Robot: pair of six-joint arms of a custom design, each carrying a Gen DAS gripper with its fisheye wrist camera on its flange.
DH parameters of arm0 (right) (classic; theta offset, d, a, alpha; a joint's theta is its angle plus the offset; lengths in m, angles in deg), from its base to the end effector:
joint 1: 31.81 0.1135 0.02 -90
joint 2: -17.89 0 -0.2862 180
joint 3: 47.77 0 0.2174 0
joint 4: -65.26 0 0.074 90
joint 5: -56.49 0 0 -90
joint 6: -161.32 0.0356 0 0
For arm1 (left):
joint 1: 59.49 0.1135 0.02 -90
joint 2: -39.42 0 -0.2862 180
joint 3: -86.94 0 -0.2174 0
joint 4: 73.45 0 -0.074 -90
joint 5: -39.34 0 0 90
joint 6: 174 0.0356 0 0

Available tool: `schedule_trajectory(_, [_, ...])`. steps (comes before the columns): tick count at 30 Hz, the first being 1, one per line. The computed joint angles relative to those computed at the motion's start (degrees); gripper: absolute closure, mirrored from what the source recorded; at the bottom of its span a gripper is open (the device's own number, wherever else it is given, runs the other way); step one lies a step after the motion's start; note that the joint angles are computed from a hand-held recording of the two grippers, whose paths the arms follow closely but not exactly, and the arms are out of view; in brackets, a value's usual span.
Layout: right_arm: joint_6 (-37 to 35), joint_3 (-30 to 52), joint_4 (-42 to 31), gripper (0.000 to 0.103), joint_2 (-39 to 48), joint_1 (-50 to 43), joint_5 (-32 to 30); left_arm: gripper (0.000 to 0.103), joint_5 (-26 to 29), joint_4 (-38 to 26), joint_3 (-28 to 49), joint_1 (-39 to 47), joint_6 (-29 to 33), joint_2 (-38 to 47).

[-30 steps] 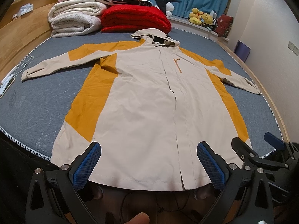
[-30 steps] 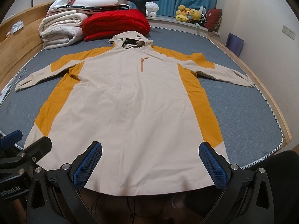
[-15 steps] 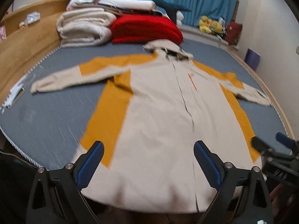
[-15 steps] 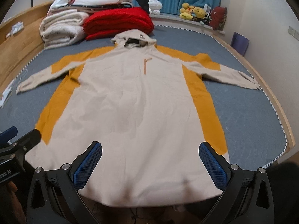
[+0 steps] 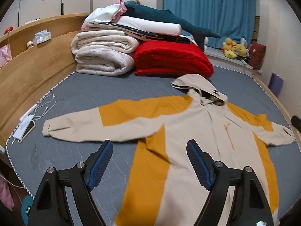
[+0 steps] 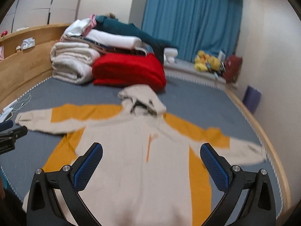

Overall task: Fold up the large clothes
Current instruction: 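Reach the left tool to the sleeve cuff and close on it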

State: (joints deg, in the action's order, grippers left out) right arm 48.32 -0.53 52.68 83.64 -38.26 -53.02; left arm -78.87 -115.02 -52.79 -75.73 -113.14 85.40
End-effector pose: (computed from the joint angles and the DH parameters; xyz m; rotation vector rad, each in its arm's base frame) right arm 0.2008 -0.0107 0.2499 -0.4967 2.0193 0.0470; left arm 0.1093 -0.0143 0.2203 -0.4768 2.2313 0.1839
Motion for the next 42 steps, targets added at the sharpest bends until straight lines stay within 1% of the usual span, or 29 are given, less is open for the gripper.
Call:
schedule_trajectory(2, [1.28, 4.17, 1.49, 0.0, 5.57, 3.37, 1.68, 0.025, 4.26, 6.02, -1.08, 7.03, 5.31, 2.86])
schedule_trajectory(5, [3.2, 8.35, 4.61, 0.001, 12.95, 5.66, 3.71, 0.025, 8.2, 15.14, -2.64, 14.52, 11.08, 8.74])
schedule_trajectory(9, [5.5, 9.37, 10.88, 0.002, 21.11, 5.61, 3.65, 0.025, 12.42, 25.49, -3.92, 22.39, 16.16, 17.74])
schedule_trajectory(10, [6.25, 10.34, 10.9, 0.003, 23.91, 5.4, 3.44, 0.025, 13.51, 27.99, -4.19, 24.21, 17.13, 20.16])
schedule_trajectory(11, [6.84, 12.45, 8.61, 0.006, 26.74, 5.16, 2.47, 0.025, 14.55, 29.83, -4.11, 25.56, 17.77, 22.22])
schedule_trajectory(13, [7.57, 15.54, 5.93, 0.019, 31.32, 4.56, 0.5, 0.025, 16.59, 33.56, -4.15, 28.26, 19.21, 26.44])
schedule_trajectory(14, [7.85, 16.52, 5.94, 0.028, 33.07, 4.56, 0.78, 0.025, 17.83, 35.47, -4.21, 29.78, 19.95, 28.49])
schedule_trajectory(15, [7.82, 16.95, 6.31, 0.033, 34.1, 4.63, 0.93, 0.025, 19.4, 37.47, -4.25, 31.54, 20.73, 30.55])
schedule_trajectory(17, [7.4, 18.43, 7.16, 0.038, 35.96, 4.9, 0.92, 0.025, 23.24, 41.92, -4.44, 35.95, 22.67, 34.91])
schedule_trajectory(18, [7.24, 18.38, 8.08, 0.04, 36.19, 4.96, 0.88, 0.027, 25.84, 44.71, -4.4, 38.93, 24.04, 37.9])
schedule_trajectory(19, [7.03, 18.35, 9.21, 0.04, 36.52, 5.02, 0.71, 0.035, 28.48, 47.42, -4.04, 41.99, 25.62, 41.36])
schedule_trajectory(20, [7.02, 18.14, 10.28, 0.04, 36.69, 4.9, -0.32, 0.04, 29.96, 48.47, -3.15, 44.02, 26.58, 44.28])
schedule_trajectory(21, [7.39, 17.9, 10.91, 0.04, 36.49, 5.03, -1.24, 0.051, 31.23, 48.29, -1.04, 46.66, 27.42, 48.19])
schedule_trajectory(22, [7.67, 17.51, 12.08, 0.04, 36.46, 5.12, -2.17, 0.057, 32.17, 47.92, 1.27, 49.42, 27.95, 51.88])
schedule_trajectory(24, [7.68, 15.93, 15.05, 0.04, 35.76, 6.22, -1.1, 0.058, 33.03, 49.48, 3.82, 53.7, 29.03, 57.43])
schedule_trajectory(27, [6.38, 14.0, 18.93, 0.04, 35.77, 8.3, 1.27, 0.058, 31.79, 50.48, 8.77, 60.66, 30.19, 65.29])
schedule_trajectory(29, [6.18, 14.32, 18.79, 0.04, 36.61, 8.98, 2.09, 0.055, 32.73, 48.58, 13.38, 66.47, 29.77, 69.75])
schedule_trajectory(32, [6.61, 16.05, 16.2, 0.04, 38.58, 9.13, 1.8, 0.054, 32.75, 43.54, 21.09, 74.19, 27.08, 75.7])
schedule_trajectory(34, [6.68, 17.06, 15.1, 0.04, 40.13, 9.26, 2.7, 0.048, 33.12, 41.13, 25.85, 79.21, 25.9, 79.35])
schedule_trajectory(37, [6.39, 18.25, 13.58, 0.04, 42.09, 9.05, 3.31, 0.041, 34.1, 36.62, 32.66, 83.12, 23.2, 84.29])
schedule_trajectory(39, [6.5, 19.38, 12.35, 0.04, 43.55, 8.7, 3.54, 0.04, 35.43, 34.29, 36.07, 84.6, 22.38, 87.01])
schedule_trajectory(42, [7.37, 21.34, 10.65, 0.04, 45.74, 8.31, 3.57, 0.04, 39.57, 31.19, 40.06, 86.62, 19.82, 90.7])
